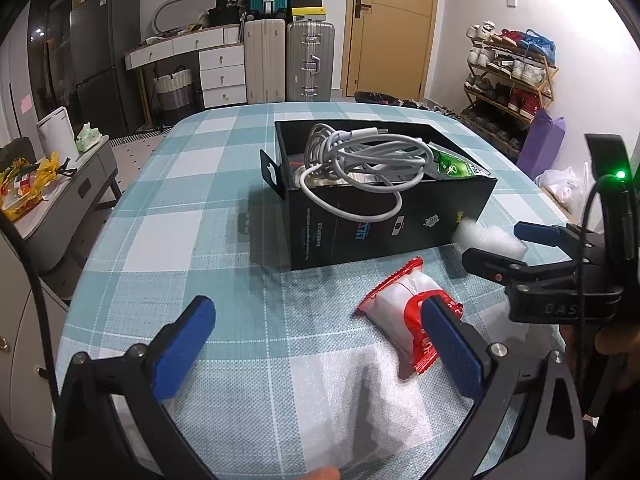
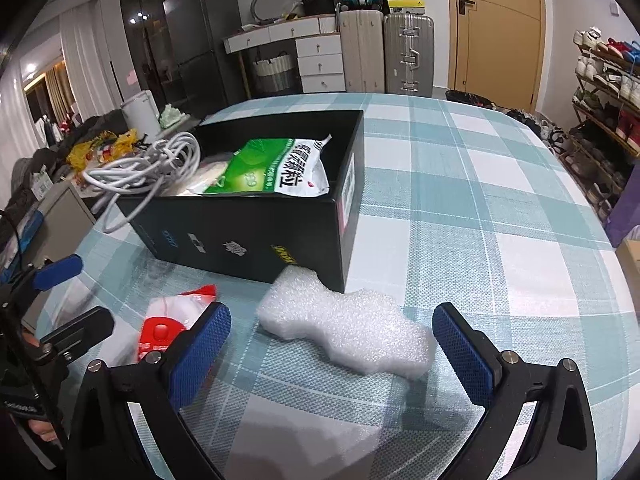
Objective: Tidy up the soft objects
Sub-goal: 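Move the left tool to the red balloon packet while the right tool approaches the foam block, then grasp the red balloon packet with the left tool while the right tool grasps the white foam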
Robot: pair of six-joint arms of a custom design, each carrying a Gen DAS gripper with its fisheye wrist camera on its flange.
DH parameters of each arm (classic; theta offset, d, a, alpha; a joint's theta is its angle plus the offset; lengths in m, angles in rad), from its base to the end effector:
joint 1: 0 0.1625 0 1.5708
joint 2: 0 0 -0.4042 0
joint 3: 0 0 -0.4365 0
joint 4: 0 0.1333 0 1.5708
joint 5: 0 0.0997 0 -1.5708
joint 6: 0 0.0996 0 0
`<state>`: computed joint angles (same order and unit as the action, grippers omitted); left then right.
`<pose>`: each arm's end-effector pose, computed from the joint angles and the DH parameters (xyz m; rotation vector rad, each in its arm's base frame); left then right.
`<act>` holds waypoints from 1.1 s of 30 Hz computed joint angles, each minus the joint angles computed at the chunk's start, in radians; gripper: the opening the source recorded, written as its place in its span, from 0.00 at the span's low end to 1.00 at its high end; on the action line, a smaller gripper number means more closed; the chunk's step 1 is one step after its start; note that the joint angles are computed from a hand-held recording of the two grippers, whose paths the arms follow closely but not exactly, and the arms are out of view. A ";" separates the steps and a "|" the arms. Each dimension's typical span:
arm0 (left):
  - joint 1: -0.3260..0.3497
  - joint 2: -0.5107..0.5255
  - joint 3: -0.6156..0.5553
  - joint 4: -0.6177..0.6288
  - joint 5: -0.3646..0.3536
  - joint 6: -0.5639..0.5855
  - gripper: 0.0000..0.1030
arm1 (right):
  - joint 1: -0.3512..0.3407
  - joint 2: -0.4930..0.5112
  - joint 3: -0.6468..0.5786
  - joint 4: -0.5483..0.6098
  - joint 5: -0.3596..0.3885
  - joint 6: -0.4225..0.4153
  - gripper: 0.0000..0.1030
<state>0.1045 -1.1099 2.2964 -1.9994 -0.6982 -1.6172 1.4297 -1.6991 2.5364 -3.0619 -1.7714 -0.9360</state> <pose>-0.3479 -0.2472 0.0048 0.2398 2.2091 -0.9930 0.0590 -0.3912 0.2223 0.9146 -2.4053 0.6158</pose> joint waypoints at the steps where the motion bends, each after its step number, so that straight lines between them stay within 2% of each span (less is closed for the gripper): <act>1: 0.000 0.000 0.000 0.000 0.000 0.000 1.00 | 0.008 0.013 0.001 -0.027 -0.020 -0.004 0.99; 10: 0.002 -0.003 0.002 0.003 0.000 -0.004 1.00 | 0.008 -0.017 0.004 -0.013 -0.010 -0.014 0.99; 16: 0.004 -0.005 0.003 -0.001 0.001 0.006 1.00 | 0.010 0.023 -0.008 -0.034 -0.045 0.002 0.99; 22: 0.004 -0.005 0.004 -0.001 -0.001 0.006 1.00 | 0.010 0.041 -0.021 -0.007 -0.062 0.020 0.99; 24: 0.003 -0.006 0.005 -0.002 -0.001 0.005 1.00 | 0.008 0.041 -0.020 -0.006 -0.058 0.019 0.97; 25: 0.002 -0.006 0.006 -0.001 0.000 0.004 1.00 | 0.006 0.040 -0.019 -0.008 -0.057 0.018 0.90; 33: 0.002 -0.007 0.007 -0.008 -0.005 0.013 1.00 | -0.003 -0.015 -0.006 0.038 -0.015 -0.002 0.87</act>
